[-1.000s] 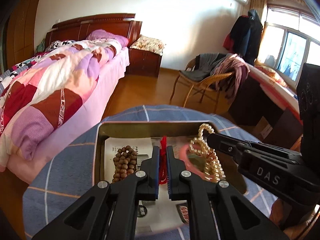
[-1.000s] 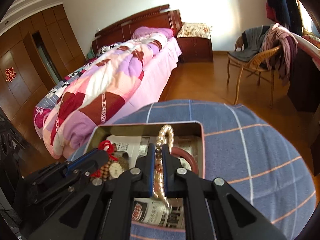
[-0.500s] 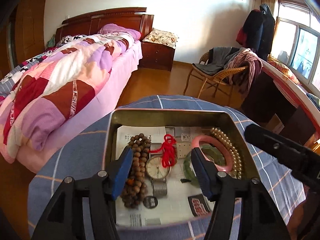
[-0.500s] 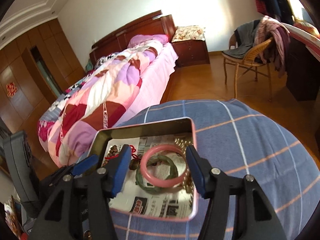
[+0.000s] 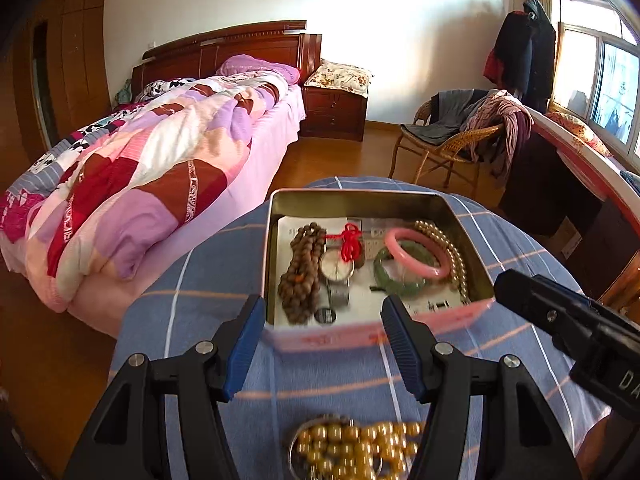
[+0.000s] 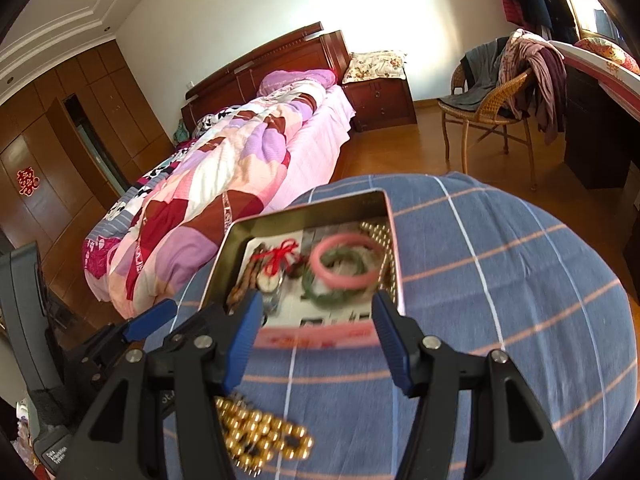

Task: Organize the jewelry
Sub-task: 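Move both tools back over the gold strands on the table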

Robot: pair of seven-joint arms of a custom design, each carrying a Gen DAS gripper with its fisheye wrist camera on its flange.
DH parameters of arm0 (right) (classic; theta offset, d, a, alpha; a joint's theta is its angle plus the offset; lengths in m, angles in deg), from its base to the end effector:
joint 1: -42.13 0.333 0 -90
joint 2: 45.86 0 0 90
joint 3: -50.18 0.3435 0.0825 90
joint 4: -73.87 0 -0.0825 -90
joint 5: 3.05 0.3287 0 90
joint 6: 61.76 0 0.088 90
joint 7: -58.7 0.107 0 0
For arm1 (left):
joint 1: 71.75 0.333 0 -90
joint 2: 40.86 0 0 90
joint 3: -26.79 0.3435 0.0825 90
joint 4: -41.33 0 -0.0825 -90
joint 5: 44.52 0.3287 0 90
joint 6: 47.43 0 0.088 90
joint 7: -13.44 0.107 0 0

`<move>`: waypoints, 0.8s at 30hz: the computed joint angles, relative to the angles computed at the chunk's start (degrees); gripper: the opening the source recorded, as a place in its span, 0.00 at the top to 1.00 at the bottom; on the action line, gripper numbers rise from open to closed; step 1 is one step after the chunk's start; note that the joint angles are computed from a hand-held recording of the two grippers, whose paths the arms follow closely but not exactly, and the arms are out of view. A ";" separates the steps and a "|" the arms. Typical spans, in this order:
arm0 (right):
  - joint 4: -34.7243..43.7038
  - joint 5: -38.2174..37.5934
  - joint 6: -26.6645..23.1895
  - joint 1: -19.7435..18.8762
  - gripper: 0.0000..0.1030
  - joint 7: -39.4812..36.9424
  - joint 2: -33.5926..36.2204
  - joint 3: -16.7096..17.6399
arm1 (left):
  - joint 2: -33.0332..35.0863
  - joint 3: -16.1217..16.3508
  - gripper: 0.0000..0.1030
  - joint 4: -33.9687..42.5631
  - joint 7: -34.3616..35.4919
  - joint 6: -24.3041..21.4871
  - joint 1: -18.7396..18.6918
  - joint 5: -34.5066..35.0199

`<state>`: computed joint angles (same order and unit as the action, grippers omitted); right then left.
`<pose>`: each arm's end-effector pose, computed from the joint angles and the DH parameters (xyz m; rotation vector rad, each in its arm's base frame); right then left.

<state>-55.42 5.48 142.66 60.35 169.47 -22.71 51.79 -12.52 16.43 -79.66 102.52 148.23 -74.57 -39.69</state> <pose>0.5462 0.1756 0.3658 -1.4501 1.7547 -0.4468 0.5970 -0.1348 0.3500 -1.5576 1.9986 -0.9169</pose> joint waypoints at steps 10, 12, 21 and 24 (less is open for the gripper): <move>-6.04 5.60 1.97 5.55 0.41 -3.59 -2.94 -1.66 | -3.98 2.18 0.41 -8.44 0.44 4.72 -1.64 -1.62; -7.25 6.73 2.47 6.34 0.41 -4.43 -3.46 -1.77 | -4.52 1.76 0.41 -9.74 0.16 5.26 -1.06 -1.37; -12.01 11.09 4.87 8.16 0.41 -7.04 -4.82 -1.15 | -6.60 0.96 0.41 -18.12 -2.12 11.39 3.43 1.77; -13.06 9.80 4.78 6.91 0.41 -5.88 -4.33 0.10 | -6.34 -0.93 0.41 -20.61 -5.74 13.10 7.81 5.56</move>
<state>-68.48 15.28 147.44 67.25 163.59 -27.04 51.89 -18.86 15.50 -100.27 96.78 161.33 -66.76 -34.13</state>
